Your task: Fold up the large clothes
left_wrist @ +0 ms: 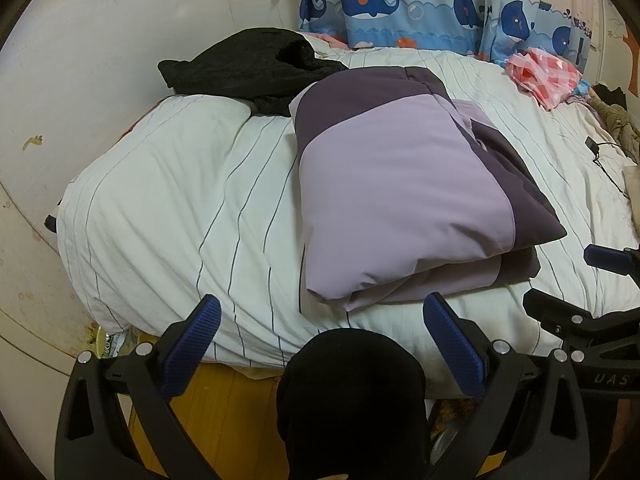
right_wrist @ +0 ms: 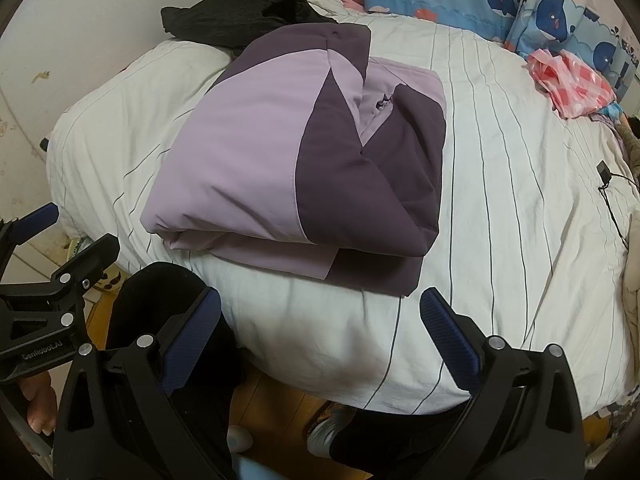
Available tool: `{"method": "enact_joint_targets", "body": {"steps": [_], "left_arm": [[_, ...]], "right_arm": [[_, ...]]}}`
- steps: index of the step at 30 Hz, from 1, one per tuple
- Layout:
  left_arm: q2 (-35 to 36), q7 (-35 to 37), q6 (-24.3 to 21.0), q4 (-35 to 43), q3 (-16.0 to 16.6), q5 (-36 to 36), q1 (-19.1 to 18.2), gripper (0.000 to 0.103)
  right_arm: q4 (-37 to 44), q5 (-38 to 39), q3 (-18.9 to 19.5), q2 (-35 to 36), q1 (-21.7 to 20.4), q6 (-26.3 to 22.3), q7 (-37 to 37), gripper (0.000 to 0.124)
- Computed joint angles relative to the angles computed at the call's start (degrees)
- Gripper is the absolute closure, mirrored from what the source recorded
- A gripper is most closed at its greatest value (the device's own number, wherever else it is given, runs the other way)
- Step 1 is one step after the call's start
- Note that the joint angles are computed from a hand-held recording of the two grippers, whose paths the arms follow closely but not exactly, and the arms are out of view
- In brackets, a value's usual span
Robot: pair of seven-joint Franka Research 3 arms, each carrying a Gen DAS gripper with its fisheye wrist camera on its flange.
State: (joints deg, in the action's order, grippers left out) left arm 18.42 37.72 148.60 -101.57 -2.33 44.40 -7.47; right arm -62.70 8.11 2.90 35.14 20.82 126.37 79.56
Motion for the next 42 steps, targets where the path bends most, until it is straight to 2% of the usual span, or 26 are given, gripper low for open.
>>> {"method": "enact_joint_targets", "body": {"steps": [42], "left_arm": [[-0.04,-0.90,0.12,-0.18,0.05,0.98,-0.24,0.006]], "right_arm": [[-0.68,-0.32,-0.05,-0.17,0.31,0.40,0.55,0.028]]}}
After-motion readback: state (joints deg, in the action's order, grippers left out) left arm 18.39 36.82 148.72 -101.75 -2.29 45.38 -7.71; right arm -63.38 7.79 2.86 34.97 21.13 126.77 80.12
